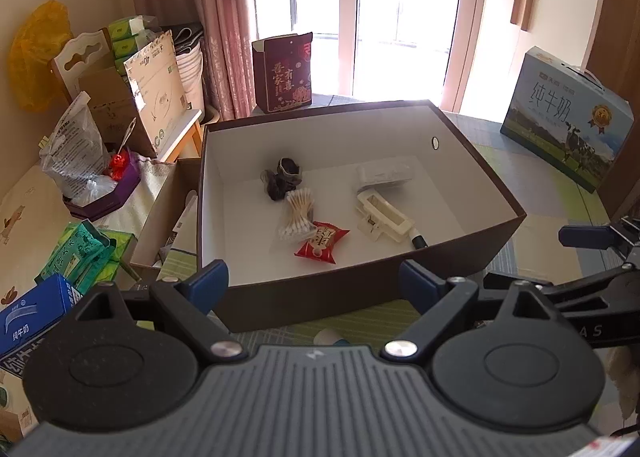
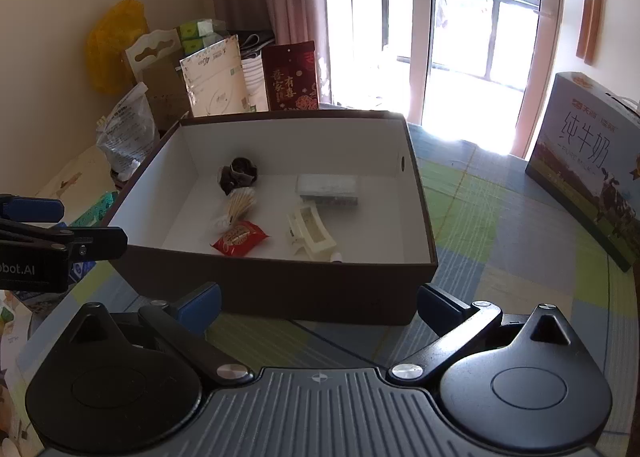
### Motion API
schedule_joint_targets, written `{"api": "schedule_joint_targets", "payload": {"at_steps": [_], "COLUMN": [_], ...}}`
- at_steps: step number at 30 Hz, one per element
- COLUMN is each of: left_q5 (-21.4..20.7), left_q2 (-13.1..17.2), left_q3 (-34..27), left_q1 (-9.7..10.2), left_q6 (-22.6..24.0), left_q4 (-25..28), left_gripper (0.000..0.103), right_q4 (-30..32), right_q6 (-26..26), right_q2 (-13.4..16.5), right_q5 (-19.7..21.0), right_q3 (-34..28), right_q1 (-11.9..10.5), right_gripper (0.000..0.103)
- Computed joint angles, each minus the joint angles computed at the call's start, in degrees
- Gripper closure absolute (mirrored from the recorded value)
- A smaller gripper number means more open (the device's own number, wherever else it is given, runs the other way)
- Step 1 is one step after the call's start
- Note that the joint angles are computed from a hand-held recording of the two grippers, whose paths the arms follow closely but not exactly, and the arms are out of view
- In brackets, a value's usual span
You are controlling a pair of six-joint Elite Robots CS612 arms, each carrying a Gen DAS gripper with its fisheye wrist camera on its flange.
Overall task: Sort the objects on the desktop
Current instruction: 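Withdraw both tools from the box toward the remaining table items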
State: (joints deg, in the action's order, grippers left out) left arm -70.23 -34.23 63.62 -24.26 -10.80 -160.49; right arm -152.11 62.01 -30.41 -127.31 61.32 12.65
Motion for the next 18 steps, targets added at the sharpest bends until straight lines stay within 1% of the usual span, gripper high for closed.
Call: {"api": "schedule_joint_targets", "payload": {"at_steps": [8, 18], "left_q5": [0.3, 1.5], "left_q2": [-1.2, -2.2], "left_q3": [2.9, 5.3], "left_q1": [-0.48, -1.10], "left_q6": [-1.4, -2.2], "left_q4": [0.0, -0.1], "left_gripper": [0.013, 0.013], "right_q4": [-0.4, -1.3], "right_q6": [0.7, 1.2], "right_q2": [0.1, -0.1], "right_q5": [0.9, 0.8], "right_q3": [0.4, 1.3], "right_q1": [0.9, 1.8], "right_gripper": [0.002, 0.002]}}
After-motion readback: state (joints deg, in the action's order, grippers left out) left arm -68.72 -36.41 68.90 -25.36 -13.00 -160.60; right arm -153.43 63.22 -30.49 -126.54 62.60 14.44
